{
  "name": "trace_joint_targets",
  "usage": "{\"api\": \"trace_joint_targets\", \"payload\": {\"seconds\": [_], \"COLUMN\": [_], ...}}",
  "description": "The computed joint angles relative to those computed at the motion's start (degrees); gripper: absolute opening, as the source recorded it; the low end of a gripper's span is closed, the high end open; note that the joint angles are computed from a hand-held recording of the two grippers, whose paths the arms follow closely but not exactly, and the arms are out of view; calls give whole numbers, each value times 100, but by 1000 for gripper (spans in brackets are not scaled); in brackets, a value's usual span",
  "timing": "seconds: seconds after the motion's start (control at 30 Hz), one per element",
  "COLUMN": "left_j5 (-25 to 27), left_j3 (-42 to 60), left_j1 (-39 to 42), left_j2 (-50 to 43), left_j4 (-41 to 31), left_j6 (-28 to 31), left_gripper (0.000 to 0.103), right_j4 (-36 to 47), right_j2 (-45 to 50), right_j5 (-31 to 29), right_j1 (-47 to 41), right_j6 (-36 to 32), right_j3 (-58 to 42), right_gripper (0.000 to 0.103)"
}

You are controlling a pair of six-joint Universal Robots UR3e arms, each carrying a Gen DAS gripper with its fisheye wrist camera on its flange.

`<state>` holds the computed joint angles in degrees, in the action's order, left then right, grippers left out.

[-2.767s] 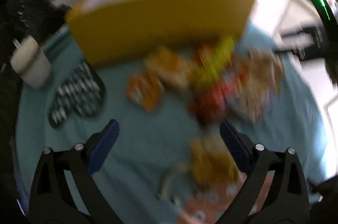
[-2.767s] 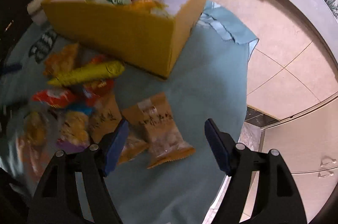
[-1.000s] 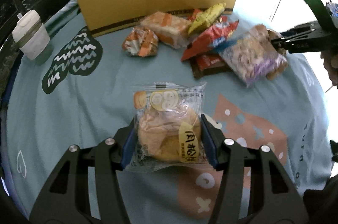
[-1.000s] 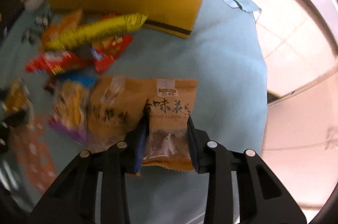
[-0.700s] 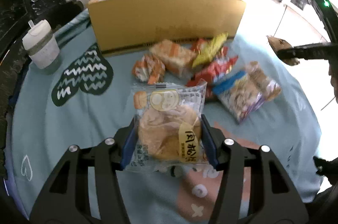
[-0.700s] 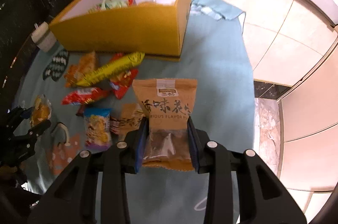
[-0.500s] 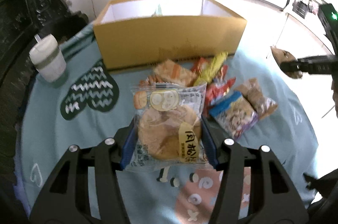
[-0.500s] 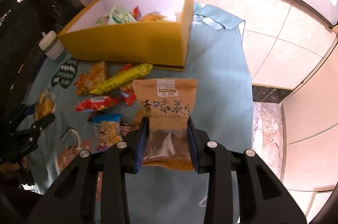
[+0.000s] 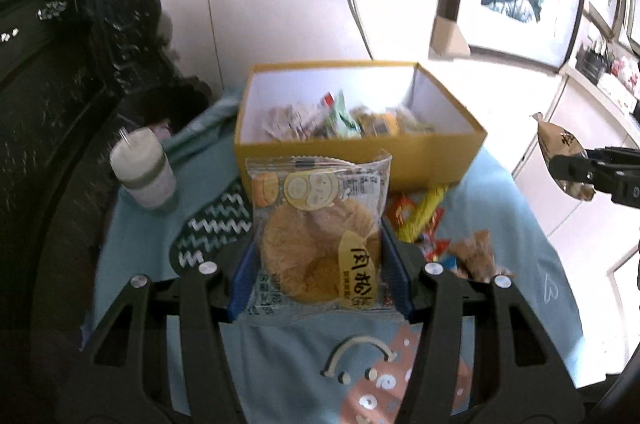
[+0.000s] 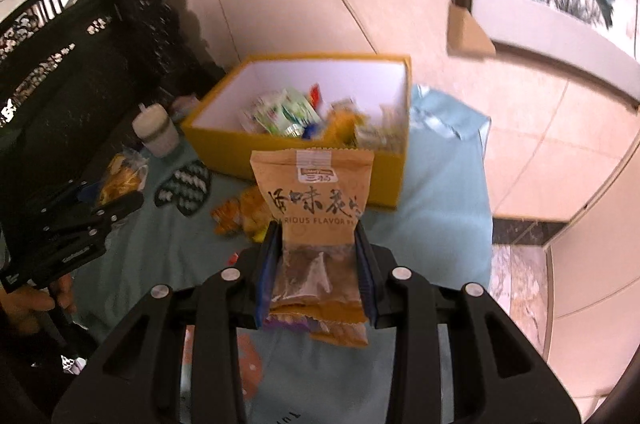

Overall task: Organize snacks
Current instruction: 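Lift both held packs over the yellow box and open both tools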

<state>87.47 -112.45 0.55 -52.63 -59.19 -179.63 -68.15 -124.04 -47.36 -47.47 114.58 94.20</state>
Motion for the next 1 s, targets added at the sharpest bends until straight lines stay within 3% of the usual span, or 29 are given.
{"api": "trace_joint_targets", "payload": {"seconds": [0.33, 0.53, 0.8, 0.97, 1.0], "left_j5": [-137, -185, 49, 437, 448], "left_j3": [852, 1361, 3259, 5168, 5435], "left_j1": [348, 452, 233, -142, -173], "left_j2": [-521, -1052, -2818, -4467, -4703], "left_j4": [-10, 194, 361, 252, 240], "left_j6": [114, 54, -106, -16, -13], "left_gripper": [56, 56, 56, 58, 69], "right_j4": [-478, -1357, -2719, -3281, -3315], "right_j2": [608, 1214, 2713, 4043, 4531], "right_j5": [295, 230, -311, -751, -954], "right_j1": [652, 1256, 2334, 2967, 3183], "right_j6": [797, 1602, 3002, 4011, 4187], "right_j3": [-895, -1384, -2641, -3979, -4542], "right_gripper": [35, 35, 35, 36, 39]}}
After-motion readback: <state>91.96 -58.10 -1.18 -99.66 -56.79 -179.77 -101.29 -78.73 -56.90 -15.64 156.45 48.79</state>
